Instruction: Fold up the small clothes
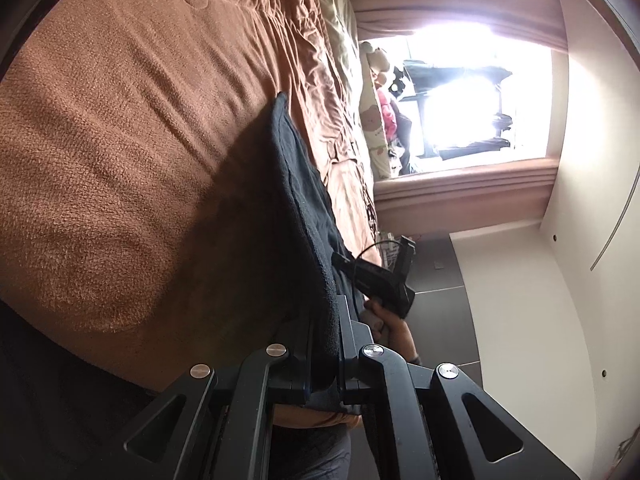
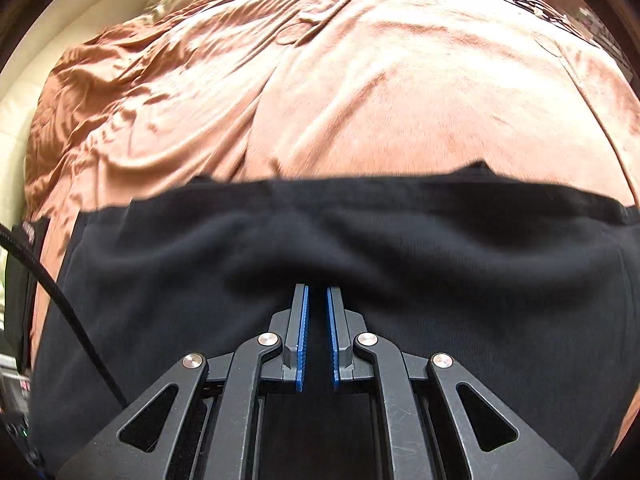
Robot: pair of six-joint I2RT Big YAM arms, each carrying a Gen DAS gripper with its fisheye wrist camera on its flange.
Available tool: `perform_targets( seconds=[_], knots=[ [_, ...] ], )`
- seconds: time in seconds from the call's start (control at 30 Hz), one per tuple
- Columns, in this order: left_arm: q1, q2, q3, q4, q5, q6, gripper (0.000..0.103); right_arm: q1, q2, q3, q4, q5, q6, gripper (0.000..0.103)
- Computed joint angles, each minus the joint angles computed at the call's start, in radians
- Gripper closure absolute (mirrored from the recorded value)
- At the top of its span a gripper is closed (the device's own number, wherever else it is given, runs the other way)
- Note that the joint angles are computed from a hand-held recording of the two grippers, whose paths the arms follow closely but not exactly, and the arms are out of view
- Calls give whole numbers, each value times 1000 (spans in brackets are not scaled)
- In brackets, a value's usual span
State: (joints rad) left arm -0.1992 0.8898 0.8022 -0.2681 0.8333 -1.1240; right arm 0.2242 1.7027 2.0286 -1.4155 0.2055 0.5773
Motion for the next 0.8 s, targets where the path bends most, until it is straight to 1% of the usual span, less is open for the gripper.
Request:
perform_targets(
  seconds=[0.07,0.17,0.2,0.27,0.33,0.37,0.4,0.43,0.5,0.6,0.7,0.73,0.8],
  knots=[
    [2,0,-3,4,6,-6,95,-12,22,33,-3,-11,3,97],
    [11,-3,-15,17,19,-23,95,-19,53,80,-14,-10,-30,97],
    [14,-6,-21,29,25,-30,95,-15,58,88,-16,-2,-34,97],
    [13,-10,-30,68,33,-56,95,-9,53,89,-20,-18,-39,96],
    [5,-10,-44,159,46,-126,95,-6,19,52,2,-48,-51,96],
    [1,-9,-55,216,54,-172,95,0,5,36,12,-54,-58,96],
    [-3,-1,-65,297,64,-235,95,9,-15,11,18,-61,-64,96],
    [-9,1,-66,327,64,-256,95,14,-22,3,16,-68,-65,96],
    [-21,8,-53,351,62,-267,95,28,-56,-44,24,-86,-59,96],
    [-35,26,-46,436,67,-329,95,49,-99,-104,30,-100,-56,96],
    [-48,43,-7,426,64,-320,95,77,-148,-177,21,-111,-29,96],
    [-53,48,4,427,64,-320,95,79,-152,-179,13,-115,-25,96],
    [-63,57,29,417,63,-305,95,96,-197,-245,41,-123,-18,96]
  ],
)
